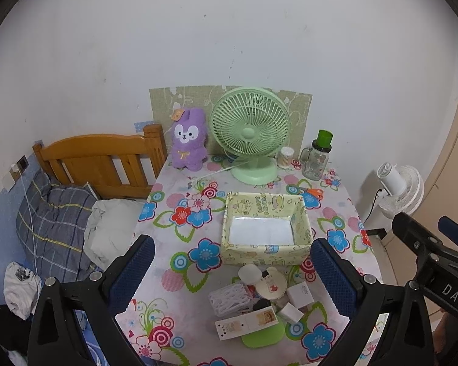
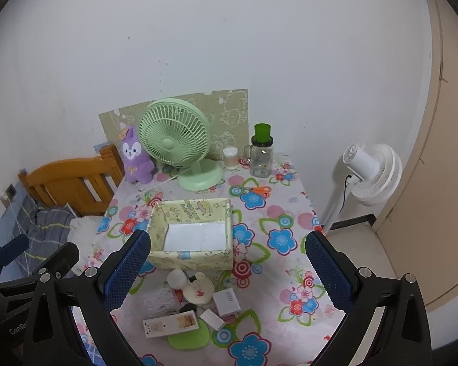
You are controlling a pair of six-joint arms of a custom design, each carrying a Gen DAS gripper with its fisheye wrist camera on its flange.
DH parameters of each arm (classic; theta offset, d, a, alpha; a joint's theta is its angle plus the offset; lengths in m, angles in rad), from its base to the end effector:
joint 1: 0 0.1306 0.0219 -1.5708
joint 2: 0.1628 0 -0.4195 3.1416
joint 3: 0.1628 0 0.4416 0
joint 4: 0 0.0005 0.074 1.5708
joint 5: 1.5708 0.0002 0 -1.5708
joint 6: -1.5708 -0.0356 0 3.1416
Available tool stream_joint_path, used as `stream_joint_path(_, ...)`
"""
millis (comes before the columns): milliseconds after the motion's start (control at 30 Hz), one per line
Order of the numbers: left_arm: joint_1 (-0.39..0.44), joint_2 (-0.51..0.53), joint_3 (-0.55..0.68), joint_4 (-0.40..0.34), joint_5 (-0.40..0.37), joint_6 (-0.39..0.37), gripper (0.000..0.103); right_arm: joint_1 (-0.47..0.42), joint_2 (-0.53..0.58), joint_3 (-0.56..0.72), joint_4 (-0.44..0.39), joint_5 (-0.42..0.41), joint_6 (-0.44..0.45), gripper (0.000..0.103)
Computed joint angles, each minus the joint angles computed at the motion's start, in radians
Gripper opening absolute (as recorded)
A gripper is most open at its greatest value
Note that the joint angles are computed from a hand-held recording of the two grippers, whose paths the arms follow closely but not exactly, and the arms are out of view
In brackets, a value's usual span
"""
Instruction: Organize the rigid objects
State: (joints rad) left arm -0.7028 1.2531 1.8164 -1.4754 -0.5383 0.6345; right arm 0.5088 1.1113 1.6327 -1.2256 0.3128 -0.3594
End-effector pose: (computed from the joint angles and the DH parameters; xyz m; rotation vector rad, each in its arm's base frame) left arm 0.3124 -0.2414 0.6981 -0.1386 2.3130 0.0105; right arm 0.3237 0.1674 0.6817 -0.0042 2.2369 0.1149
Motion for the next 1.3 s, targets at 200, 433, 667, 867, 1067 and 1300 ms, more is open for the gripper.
stream_joint_path(200,-0.004,-0.001,-0.002,-0.001,-0.01,0.0,0.103,-0.004,0.004,0.001,-0.001,-0.006,0.0,0.102)
stream_joint_path(433,-0.005,0.004,0.002,-0.001,-0.009,0.003,0.103,0.002,0.004,-0.003,0.007,0.011,0.006,0.102)
stream_joint_path(667,-0.004,0.008,0.006,-0.003,-0.008,0.006,0.103,-0.002,0.0,-0.008,0.003,0.004,0.006,0.102)
stream_joint_path(867,-0.009,0.008,0.005,-0.006,-0.01,0.008,0.103,-0.005,-0.007,-0.015,0.007,-0.001,0.003,0.102)
stream_joint_path(1067,-0.01,0.008,0.002,-0.005,-0.011,0.009,0.103,-0.008,-0.012,-0.019,0.006,0.003,0.006,0.102)
stream_joint_path(1300,-0.016,0.011,0.005,-0.003,-0.022,0.005,0.103,-0.01,-0.014,-0.017,0.004,0.005,0.007,0.102)
